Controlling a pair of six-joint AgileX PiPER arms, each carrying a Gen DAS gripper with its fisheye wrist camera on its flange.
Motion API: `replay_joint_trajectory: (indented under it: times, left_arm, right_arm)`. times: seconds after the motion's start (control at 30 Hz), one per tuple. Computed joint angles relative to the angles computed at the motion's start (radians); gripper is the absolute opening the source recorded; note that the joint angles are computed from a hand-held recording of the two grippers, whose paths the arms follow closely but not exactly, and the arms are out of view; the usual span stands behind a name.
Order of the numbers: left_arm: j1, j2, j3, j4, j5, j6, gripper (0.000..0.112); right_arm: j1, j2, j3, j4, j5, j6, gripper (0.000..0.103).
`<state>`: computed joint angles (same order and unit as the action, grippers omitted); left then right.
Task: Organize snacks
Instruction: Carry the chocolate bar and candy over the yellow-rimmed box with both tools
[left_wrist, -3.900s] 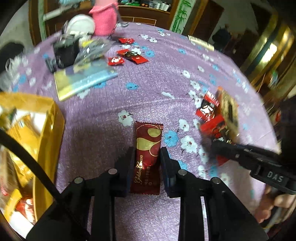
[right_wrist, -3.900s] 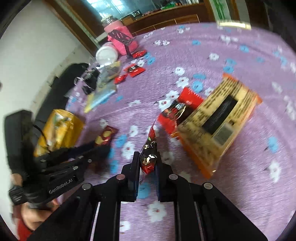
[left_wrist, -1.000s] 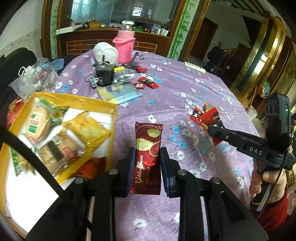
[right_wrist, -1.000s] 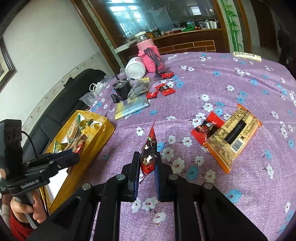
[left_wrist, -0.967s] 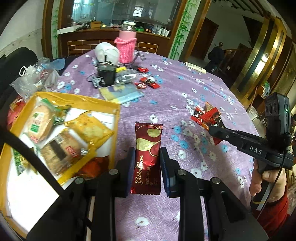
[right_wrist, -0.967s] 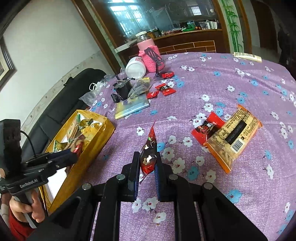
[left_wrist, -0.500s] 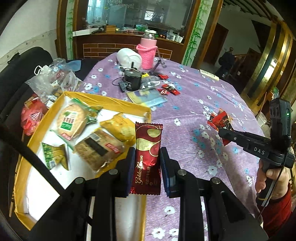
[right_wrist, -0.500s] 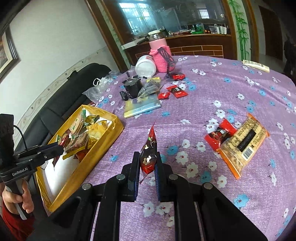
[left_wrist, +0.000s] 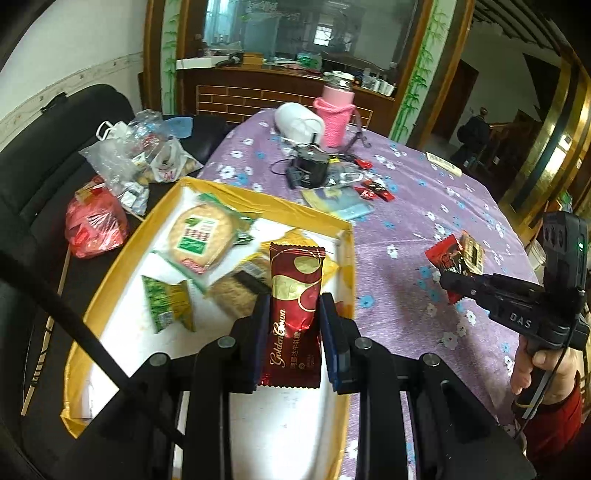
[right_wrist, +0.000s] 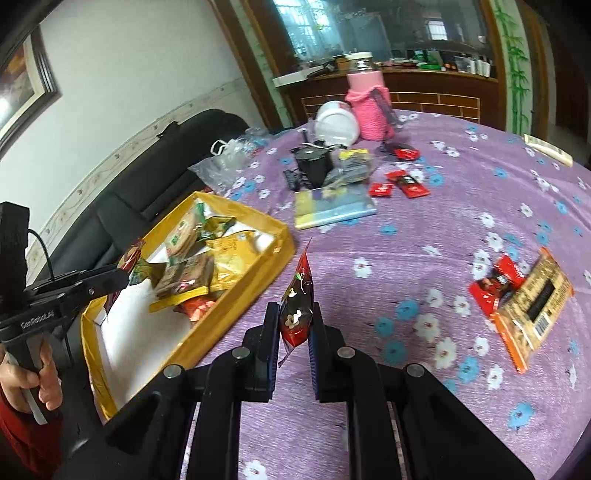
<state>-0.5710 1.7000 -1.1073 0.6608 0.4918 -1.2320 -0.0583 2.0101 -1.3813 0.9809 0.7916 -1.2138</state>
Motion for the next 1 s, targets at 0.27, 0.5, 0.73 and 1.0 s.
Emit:
replay_joint_trajectory:
  times: [0.27,0.5,0.73,1.0]
  left_arm:
    - [0.070,-0.059,0.095,-0.018,-0.029,0.004,0.028]
    - [0.125,-0.089,0.180,-0.046,-0.070,0.011,0.028]
    - [0.189,-0.090,0.250,-0.079,-0.099,0.026,0.028]
    - [0.255,-0.037,0.248,-0.147,-0.115,0.104,0.028]
  right_arm:
    - [0.062,-0.015,0.010,0.010,0.073,-0.012,0.012]
    - [0.147,0.018,-0.008,-0.008,0.152,0.018,0.012]
    - [0.270,0.014,0.031,-0.050,0.125,0.020,0.012]
    - [0.379,0.052,0.028,-0.113,0.078,0.058,0.012]
